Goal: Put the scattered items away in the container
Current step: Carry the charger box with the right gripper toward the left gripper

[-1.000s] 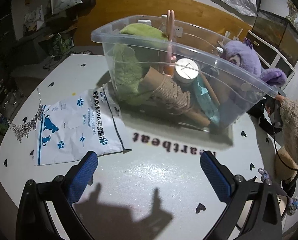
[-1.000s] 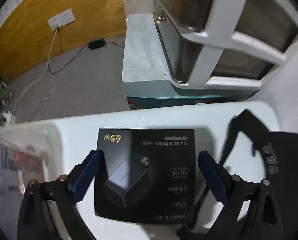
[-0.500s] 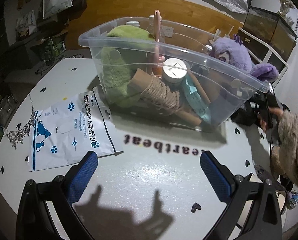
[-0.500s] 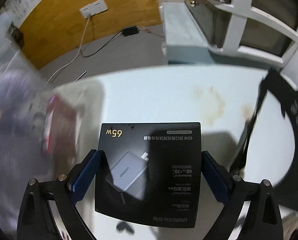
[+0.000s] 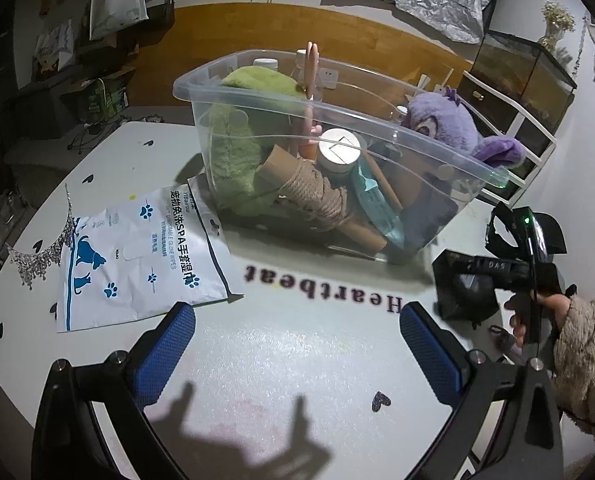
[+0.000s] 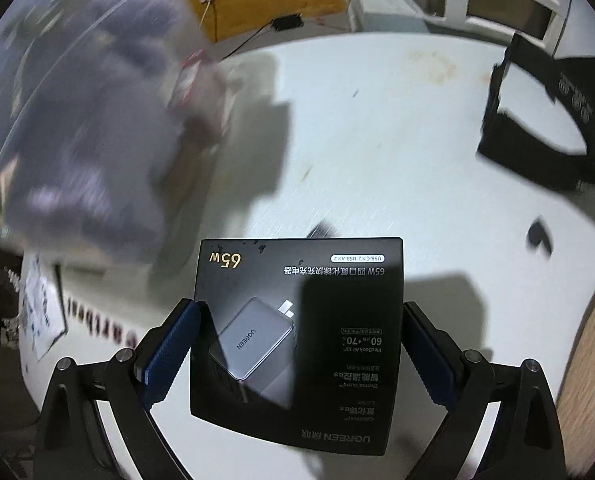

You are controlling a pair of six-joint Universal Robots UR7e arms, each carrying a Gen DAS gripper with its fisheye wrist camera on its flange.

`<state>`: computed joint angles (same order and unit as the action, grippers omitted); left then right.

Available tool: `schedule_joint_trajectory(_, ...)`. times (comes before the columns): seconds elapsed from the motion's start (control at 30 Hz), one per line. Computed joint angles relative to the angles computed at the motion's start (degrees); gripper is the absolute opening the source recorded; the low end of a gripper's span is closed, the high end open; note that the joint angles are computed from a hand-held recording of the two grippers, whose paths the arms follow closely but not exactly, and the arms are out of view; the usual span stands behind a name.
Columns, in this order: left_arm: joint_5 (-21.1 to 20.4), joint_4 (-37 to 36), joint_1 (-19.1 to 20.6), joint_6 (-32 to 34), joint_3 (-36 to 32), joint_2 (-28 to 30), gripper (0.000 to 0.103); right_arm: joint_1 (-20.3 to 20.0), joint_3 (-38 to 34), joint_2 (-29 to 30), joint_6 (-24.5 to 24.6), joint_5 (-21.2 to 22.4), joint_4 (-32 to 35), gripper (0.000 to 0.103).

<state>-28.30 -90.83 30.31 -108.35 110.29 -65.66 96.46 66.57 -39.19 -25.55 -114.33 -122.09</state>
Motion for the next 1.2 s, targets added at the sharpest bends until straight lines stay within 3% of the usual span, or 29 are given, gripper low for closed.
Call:
schedule_joint_trajectory(0.33, -0.85, -0.31, -2.62, 1.22, 3.93, -1.81, 0.103, 3.96, 6.42, -1.5, -0.75, 0.28, 10.17, 0.099)
schedule_joint_trajectory(0.6, -2.27, -3.47, -4.77, 4.46, 9.56, -4.82, 0.103, 6.35, 12.03, -3.1, 0.54, -2.45, 14.41, 0.099)
schedule_joint_trajectory(1.03, -5.37, -17.2, -5.82, 20.89, 20.0, -10.93, 0.103, 8.98, 24.55, -7.14, 3.66, -1.28, 9.34, 0.099)
schedule_joint_trajectory(1.2, -6.37, -22.94, -5.07, 26.15, 23.61, -13.62, 0.103, 8.98, 29.57, -9.18, 8.47, 0.91, 5.33, 0.101)
